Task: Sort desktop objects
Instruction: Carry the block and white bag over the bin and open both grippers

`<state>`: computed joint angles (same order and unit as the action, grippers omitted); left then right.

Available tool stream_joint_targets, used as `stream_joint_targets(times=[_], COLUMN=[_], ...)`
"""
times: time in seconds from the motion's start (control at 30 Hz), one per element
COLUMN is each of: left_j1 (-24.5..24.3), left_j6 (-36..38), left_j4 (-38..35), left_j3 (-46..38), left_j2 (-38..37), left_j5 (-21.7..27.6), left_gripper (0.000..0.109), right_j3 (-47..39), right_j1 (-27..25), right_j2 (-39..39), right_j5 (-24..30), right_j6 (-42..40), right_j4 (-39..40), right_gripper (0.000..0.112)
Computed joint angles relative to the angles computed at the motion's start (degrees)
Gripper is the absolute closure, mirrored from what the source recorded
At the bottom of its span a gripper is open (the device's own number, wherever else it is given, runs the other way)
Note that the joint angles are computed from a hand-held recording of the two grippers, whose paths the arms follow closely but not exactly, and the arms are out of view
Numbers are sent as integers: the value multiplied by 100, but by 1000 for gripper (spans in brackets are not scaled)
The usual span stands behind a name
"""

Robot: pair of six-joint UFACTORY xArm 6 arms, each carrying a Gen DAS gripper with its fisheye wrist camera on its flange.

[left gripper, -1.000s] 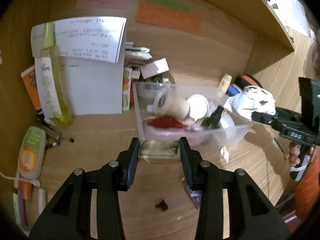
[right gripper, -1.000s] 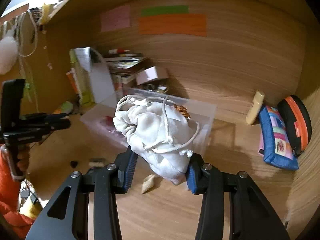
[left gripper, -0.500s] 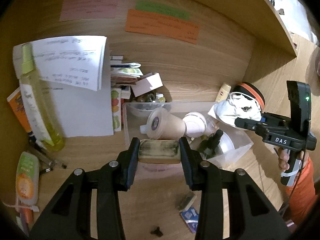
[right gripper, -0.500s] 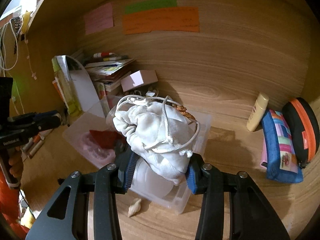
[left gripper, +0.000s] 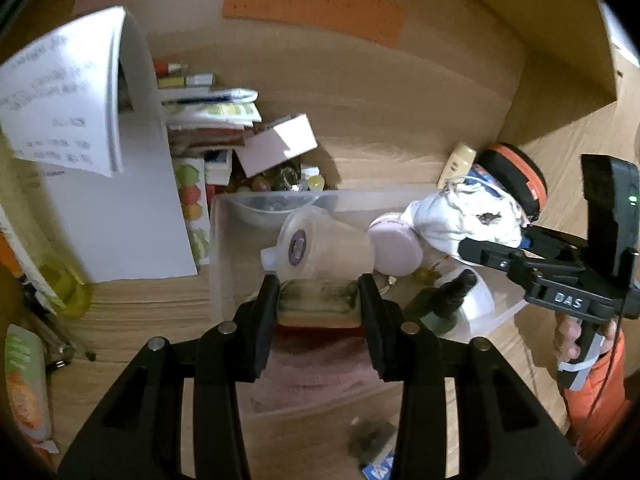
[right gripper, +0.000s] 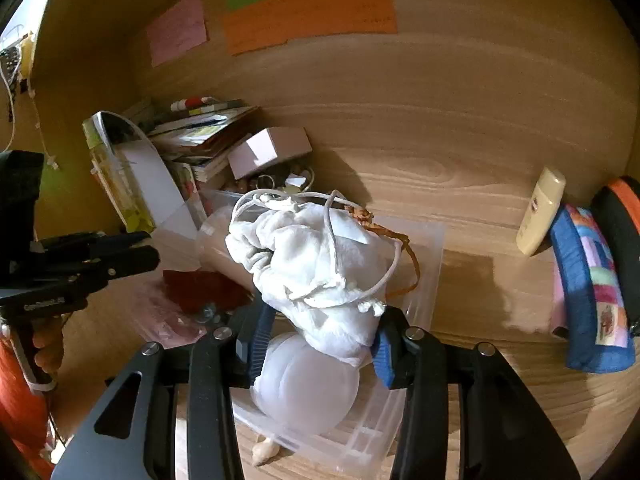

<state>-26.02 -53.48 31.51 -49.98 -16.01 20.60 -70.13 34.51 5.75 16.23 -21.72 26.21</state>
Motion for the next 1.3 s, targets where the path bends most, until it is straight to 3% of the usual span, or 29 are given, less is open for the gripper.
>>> stream_joint_targets(times=[0.1,0.2,0.5,0.63,0.77,0.97,1.07,1.3], left_j1=[42,63,-6,31,-33,-6,4,-3], left_j6=[58,146,-110,-73,-349,-537,-676,-917], left_j4=[-109,-194,373,335,717,940,1087,1370], left_j3=[-38,-106,-182,-124,-181,-132,-96,182], left_j2=[169,349,434,402,393,235,92,-389], left_j5=[-65,-65,43,-96,51,-44,-22,-14], left_gripper=[69,69,69,62,50,48,41,33], right_j3=[1,98,112,120,187,166,316,641], right_j1=[6,43,64,68,59,-44,-84,-166], right_j2=[32,37,89,136,126,58,-133,-595], right_j5=[8,-206,-252,-355,-504,-411,-518,-457], right_j6=[-245,-99,84,323,931,1781,2458,3623], right_j4=[288,-12,-368,-677,-1500,-2514,-3330,-4672], right_gripper=[73,73,69,60,50,46,31,28])
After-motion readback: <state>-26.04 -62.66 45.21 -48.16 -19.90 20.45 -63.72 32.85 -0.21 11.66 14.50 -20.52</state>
